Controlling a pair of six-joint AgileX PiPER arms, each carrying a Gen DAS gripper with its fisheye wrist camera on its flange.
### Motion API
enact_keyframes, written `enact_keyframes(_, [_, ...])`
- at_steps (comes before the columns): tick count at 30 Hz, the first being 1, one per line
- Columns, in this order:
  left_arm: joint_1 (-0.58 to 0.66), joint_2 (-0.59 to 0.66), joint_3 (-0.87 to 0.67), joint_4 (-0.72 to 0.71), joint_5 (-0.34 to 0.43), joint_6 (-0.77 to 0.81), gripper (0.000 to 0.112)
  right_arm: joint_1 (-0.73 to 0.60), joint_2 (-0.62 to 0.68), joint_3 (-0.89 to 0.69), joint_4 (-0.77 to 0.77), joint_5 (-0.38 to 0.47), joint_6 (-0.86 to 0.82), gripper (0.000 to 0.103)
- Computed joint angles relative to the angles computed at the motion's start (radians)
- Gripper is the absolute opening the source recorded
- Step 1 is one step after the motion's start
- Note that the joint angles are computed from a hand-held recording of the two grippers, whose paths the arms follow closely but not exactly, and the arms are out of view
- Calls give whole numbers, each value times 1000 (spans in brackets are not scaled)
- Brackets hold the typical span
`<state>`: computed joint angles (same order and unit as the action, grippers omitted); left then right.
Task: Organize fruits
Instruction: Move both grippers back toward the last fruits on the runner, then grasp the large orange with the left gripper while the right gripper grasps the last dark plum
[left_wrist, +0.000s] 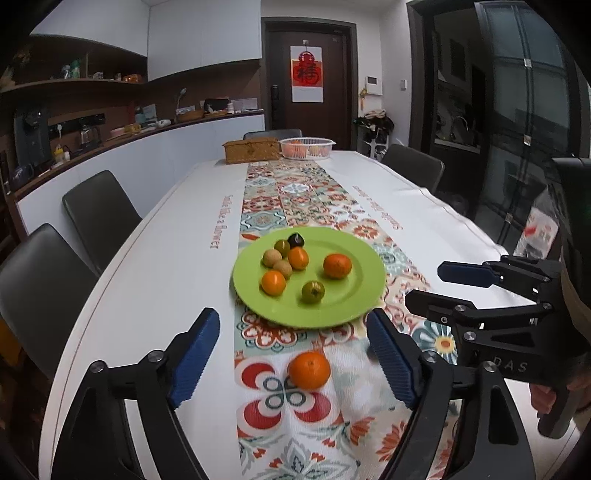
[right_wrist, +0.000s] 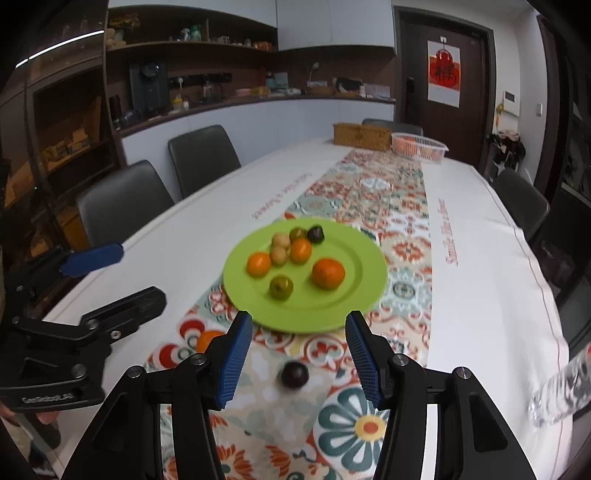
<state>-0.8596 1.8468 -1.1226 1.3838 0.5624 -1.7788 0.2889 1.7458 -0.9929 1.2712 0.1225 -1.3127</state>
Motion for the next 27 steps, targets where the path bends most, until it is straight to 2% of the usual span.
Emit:
enact_keyframes(6, [4, 27, 60, 81, -54, -94, 82, 9, 35, 37, 20, -14, -18, 54])
enact_keyframes(10, [17, 60, 71, 100, -91, -124, 82, 21, 63, 50, 87, -30, -91, 54])
enact_keyframes(18, [71, 134, 51, 215, -180, -194, 82, 30, 146, 7, -165, -27, 156, 53])
enact_keyframes(25, [122, 210, -41, 81, -262, -6, 71, 25, 207, -46, -408, -12, 401, 51])
enact_keyframes(27, [133, 220, -57, 50, -284, 27, 69, 21, 220, -62, -415, -1, 408, 49])
